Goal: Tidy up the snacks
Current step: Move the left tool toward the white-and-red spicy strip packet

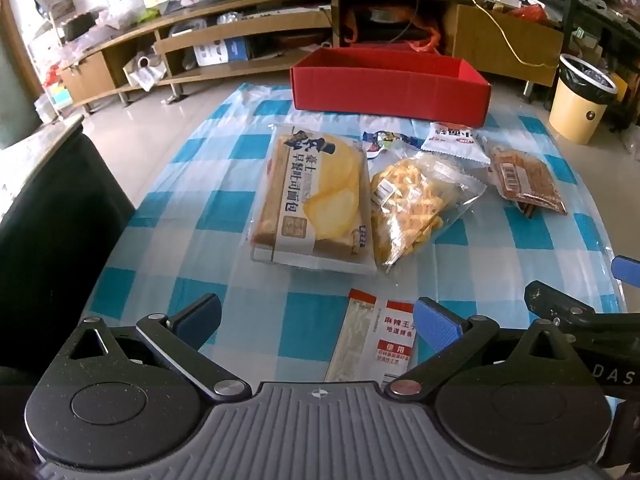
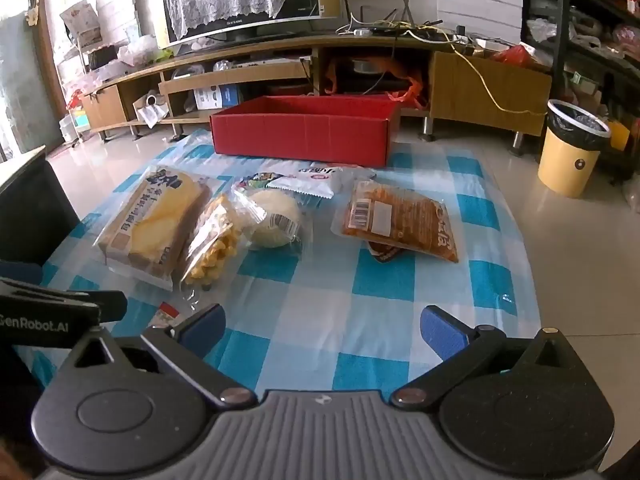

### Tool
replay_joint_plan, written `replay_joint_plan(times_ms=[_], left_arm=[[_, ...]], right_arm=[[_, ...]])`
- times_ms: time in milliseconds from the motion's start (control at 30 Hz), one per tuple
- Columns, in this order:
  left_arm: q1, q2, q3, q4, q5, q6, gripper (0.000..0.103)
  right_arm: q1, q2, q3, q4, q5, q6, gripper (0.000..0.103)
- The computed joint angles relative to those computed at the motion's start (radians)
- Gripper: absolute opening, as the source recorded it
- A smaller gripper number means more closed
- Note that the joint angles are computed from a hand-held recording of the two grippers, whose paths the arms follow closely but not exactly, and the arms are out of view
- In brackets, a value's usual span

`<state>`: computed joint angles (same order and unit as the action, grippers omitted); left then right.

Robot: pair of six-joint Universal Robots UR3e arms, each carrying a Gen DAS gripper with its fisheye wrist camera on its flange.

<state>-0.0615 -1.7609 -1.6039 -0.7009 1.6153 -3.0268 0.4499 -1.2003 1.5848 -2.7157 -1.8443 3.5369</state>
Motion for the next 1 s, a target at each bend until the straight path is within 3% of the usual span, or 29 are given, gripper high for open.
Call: replay_joint_plan(times_ms=[300,400,1000], left_arm=[[0.011,0.021,-0.081,0.062,-0.004,0.023,0.103],[-0.01,-0.004,-0.019,0.004,0.022,0.015,0.103],[-0.015,-0.004,-0.025,0.003,0.028,0.019,0.103]], right_arm=[[-0.002,0.009,-0.003,0.008,-0.003,0.015,0.102],[-0.007,-0.002,-0.007,0.031,0.006,0.011,0.102],[-0.009,0.014,-0.03,0.078,0.006,0.022,0.102]])
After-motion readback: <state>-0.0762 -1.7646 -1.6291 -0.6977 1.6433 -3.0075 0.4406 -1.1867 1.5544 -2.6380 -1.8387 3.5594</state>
